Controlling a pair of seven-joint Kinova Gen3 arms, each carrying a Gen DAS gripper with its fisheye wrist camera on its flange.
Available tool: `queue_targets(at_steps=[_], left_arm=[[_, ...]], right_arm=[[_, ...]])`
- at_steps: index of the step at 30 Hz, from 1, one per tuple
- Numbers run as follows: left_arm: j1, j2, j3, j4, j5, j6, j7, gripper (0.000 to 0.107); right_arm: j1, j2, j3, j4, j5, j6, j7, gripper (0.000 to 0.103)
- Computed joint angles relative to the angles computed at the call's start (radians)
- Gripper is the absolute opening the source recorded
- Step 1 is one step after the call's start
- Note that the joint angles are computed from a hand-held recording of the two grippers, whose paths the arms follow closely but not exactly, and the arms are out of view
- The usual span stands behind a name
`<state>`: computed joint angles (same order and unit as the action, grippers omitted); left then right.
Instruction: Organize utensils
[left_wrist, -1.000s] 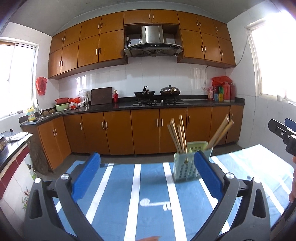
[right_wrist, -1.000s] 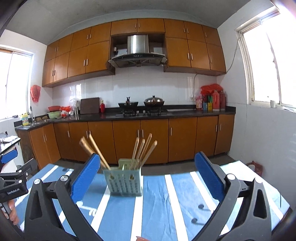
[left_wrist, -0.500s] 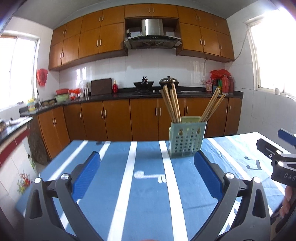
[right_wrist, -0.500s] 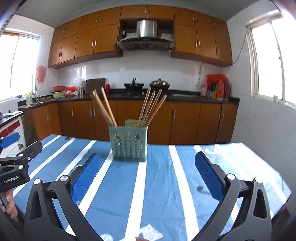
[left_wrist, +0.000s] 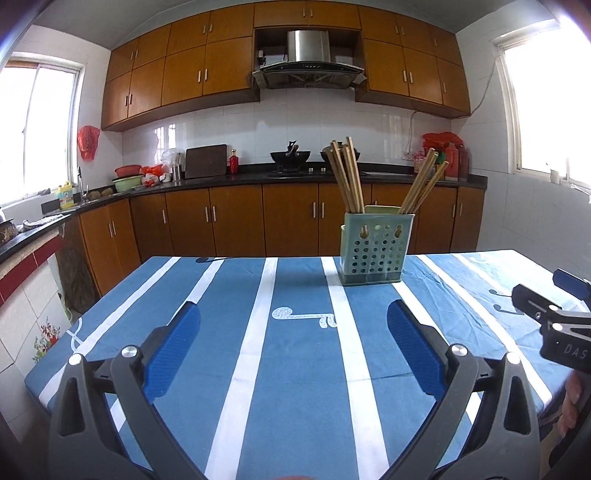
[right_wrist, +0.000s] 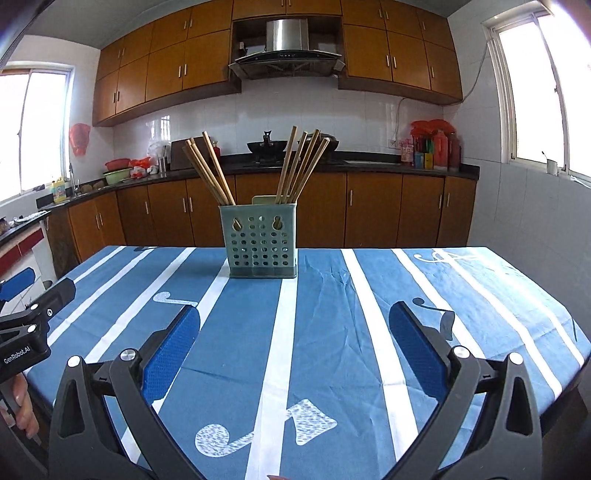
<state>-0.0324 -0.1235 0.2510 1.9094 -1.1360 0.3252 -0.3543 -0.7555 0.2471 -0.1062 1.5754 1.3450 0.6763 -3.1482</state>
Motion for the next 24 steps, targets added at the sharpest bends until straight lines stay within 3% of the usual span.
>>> queue_targets(at_steps=[7,24], left_arm=[[0.003,-0.002,0.008,0.017,-0.011,-0.012,0.019,0.099],[0.026,0.009,-0.007,0.017,-0.019,0.002,0.042,0.099]], right_arm=[[0.003,-0.008,-0.004,0.023,0.036,-0.008,-0.041,0.101],[0.020,-0.011,-0.008,0.031,0.009,-0.019,-0.037,0.101]])
